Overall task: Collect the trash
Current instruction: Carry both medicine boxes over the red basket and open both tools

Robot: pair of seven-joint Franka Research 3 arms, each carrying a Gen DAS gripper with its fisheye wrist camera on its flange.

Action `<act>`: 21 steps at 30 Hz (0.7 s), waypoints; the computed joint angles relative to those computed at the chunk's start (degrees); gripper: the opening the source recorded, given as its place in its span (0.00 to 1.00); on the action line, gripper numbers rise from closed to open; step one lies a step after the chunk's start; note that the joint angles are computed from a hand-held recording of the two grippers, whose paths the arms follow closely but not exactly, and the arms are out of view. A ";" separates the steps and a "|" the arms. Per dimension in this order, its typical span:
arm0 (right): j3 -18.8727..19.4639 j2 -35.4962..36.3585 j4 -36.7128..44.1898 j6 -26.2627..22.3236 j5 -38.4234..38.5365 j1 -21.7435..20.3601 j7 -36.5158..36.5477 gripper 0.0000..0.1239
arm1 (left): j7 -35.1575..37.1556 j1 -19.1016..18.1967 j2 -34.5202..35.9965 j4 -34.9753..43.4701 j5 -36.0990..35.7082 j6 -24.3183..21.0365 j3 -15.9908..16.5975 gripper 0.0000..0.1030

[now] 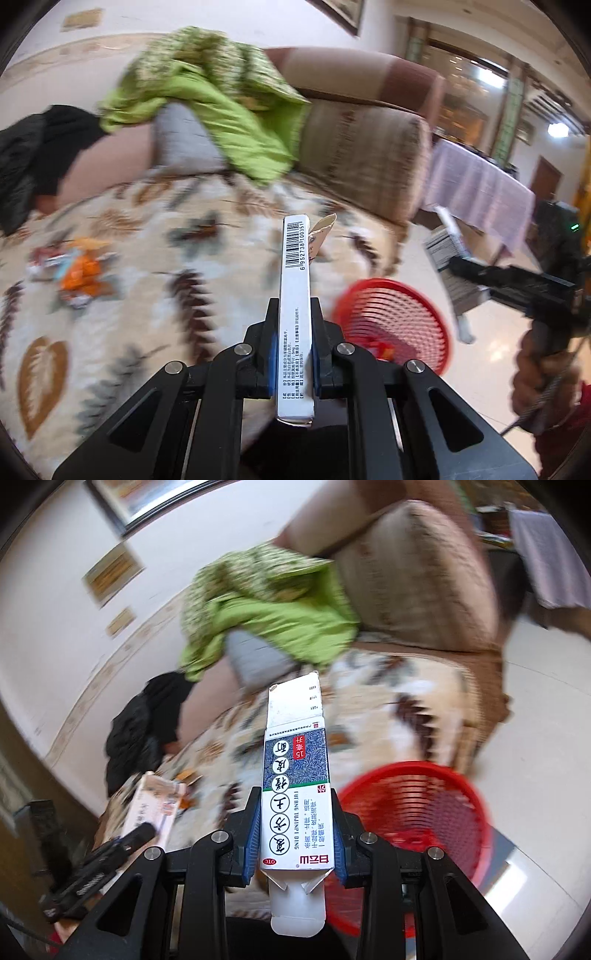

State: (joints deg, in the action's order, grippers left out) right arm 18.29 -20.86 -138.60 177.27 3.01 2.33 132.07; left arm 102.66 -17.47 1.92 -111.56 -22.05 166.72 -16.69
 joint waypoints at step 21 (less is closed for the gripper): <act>-11.56 1.98 -3.97 -0.64 13.34 7.43 -10.39 0.38 | -8.10 -4.39 23.44 30.00 11.61 -19.22 -5.97 0.17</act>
